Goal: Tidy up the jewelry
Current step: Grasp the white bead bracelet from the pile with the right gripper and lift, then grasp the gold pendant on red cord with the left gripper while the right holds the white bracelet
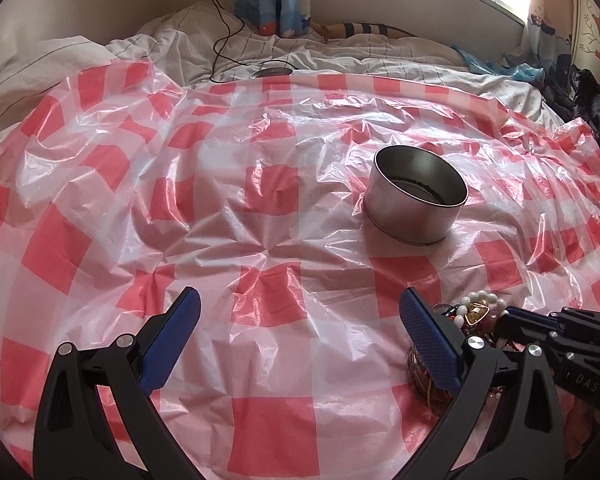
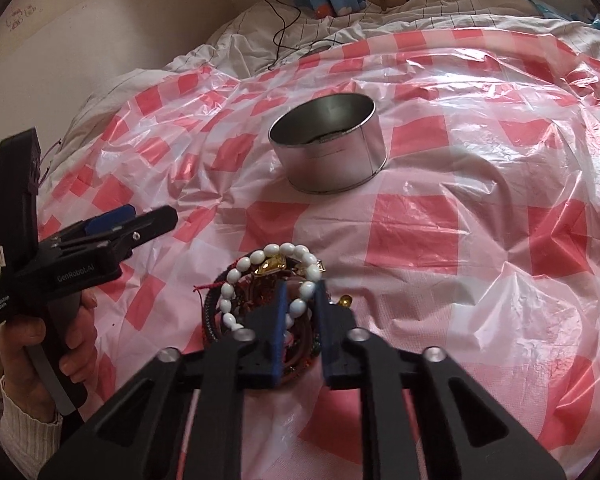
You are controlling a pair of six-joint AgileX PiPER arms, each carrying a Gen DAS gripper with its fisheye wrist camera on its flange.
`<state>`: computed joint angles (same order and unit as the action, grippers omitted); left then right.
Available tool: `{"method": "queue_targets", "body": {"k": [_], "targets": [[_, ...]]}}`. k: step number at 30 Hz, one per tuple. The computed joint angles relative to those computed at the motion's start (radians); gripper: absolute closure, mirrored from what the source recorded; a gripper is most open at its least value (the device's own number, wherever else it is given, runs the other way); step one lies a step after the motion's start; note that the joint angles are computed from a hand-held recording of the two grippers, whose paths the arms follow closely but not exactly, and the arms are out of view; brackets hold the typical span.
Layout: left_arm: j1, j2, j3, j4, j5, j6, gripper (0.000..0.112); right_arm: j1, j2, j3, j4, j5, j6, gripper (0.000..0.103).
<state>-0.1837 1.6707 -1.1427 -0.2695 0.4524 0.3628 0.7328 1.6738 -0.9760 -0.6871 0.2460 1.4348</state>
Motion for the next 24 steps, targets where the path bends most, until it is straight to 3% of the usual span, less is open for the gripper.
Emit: {"method": "queue_targets", "body": {"k": [5, 10, 13, 16, 18, 24], "targets": [[-0.001, -0.003, 0.005, -0.071, 0.018, 0.098, 0.017, 0.009, -0.053, 0.047, -0.297, 0.001, 0.314, 0.095], [0.013, 0.002, 0.006, -0.334, 0.134, 0.432, 0.017, 0.003, -0.101, 0.082, -0.458, 0.026, 0.491, 0.095], [-0.005, -0.011, 0.039, -0.461, 0.17, 0.61, 0.017, -0.004, -0.121, 0.1, -0.461, 0.076, 0.516, 0.095], [-0.04, -0.026, 0.079, -0.543, 0.156, 0.749, 0.017, -0.03, -0.133, 0.122, -0.442, 0.092, 0.535, 0.095], [-0.068, -0.026, 0.092, -0.569, 0.132, 0.801, 0.017, -0.045, -0.125, 0.122, -0.379, 0.111, 0.492, 0.095], [-0.106, 0.013, 0.077, -0.596, 0.17, 0.876, 0.017, -0.085, -0.096, 0.127, -0.248, 0.104, 0.41, 0.095]]}}
